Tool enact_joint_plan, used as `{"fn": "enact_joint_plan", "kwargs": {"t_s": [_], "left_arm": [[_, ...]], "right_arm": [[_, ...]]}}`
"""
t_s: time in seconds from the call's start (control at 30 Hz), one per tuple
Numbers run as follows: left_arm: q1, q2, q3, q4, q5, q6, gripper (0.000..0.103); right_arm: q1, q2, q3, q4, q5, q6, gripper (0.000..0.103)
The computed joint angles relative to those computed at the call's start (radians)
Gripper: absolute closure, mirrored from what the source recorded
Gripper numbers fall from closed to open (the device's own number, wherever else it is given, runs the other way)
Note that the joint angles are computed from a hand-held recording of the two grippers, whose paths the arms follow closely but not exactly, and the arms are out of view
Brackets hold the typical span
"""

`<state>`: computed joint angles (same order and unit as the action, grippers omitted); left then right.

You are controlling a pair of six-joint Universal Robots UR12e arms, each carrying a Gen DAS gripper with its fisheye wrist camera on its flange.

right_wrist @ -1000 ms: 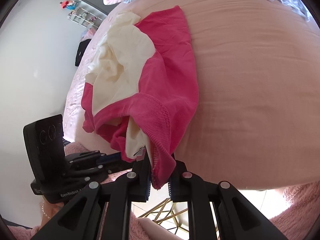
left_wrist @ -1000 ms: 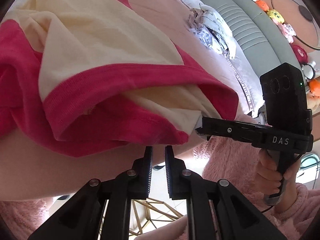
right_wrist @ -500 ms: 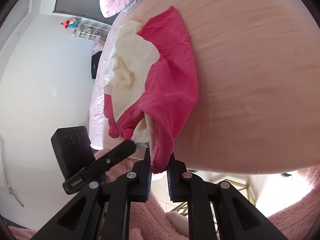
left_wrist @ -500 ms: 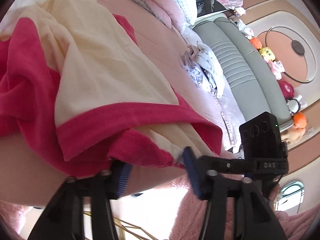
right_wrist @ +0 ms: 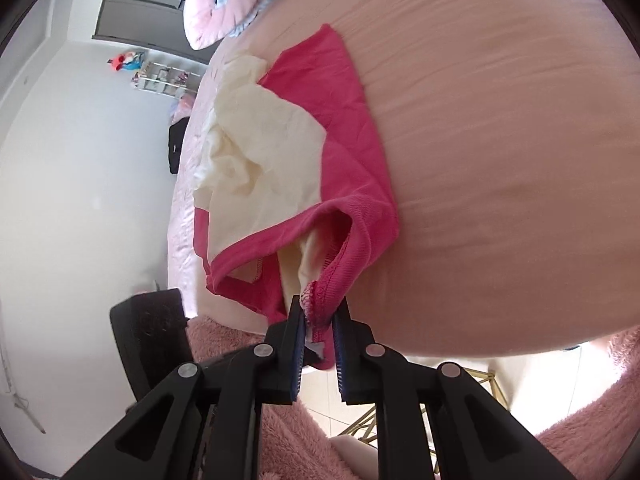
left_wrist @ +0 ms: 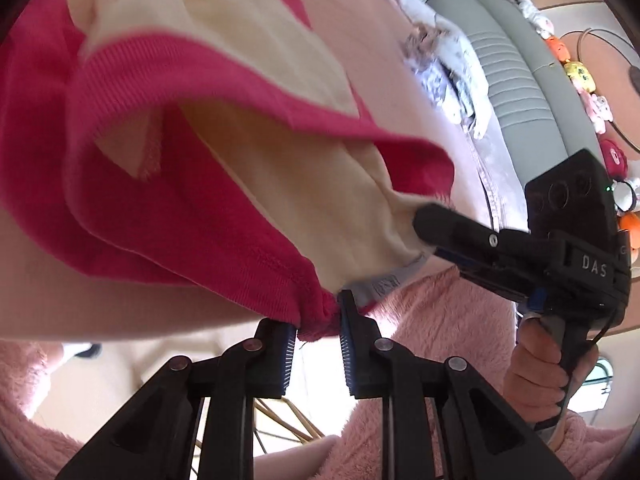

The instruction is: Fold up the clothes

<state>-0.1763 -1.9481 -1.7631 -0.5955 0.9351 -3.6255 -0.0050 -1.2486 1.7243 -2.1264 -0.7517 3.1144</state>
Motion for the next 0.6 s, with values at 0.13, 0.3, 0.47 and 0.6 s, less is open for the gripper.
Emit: {"fn": "enact_joint_plan", "kwargs": {"t_s": [0.13, 0.3, 0.47, 0.6], "left_arm": [[0.015, -0.014, -0.027, 0.016, -0.127, -0.05, 0.086], [0.018, 0.018, -0.065, 0.081, -0.061, -0.072, 0.086], [-0.001, 0.033, -0.049, 0.093, 0.065, -0.029, 0.086], [-0.015, 0.026, -0.02, 0.025, 0.146, -0.009, 0.084]], "right_arm": [[0.022, 0.001, 0.002, -0.055, -0.06, 0.014, 0.088], [0.075, -0.021, -0.014, -0.087, -0.412, -0.079, 0.088], [0.074, -0.012, -0.011, -0.083, -0.57, -0.011, 0.088], [0.025, -0.005, -0.004, -0.057, -0.392, 0.01, 0.088]]}}
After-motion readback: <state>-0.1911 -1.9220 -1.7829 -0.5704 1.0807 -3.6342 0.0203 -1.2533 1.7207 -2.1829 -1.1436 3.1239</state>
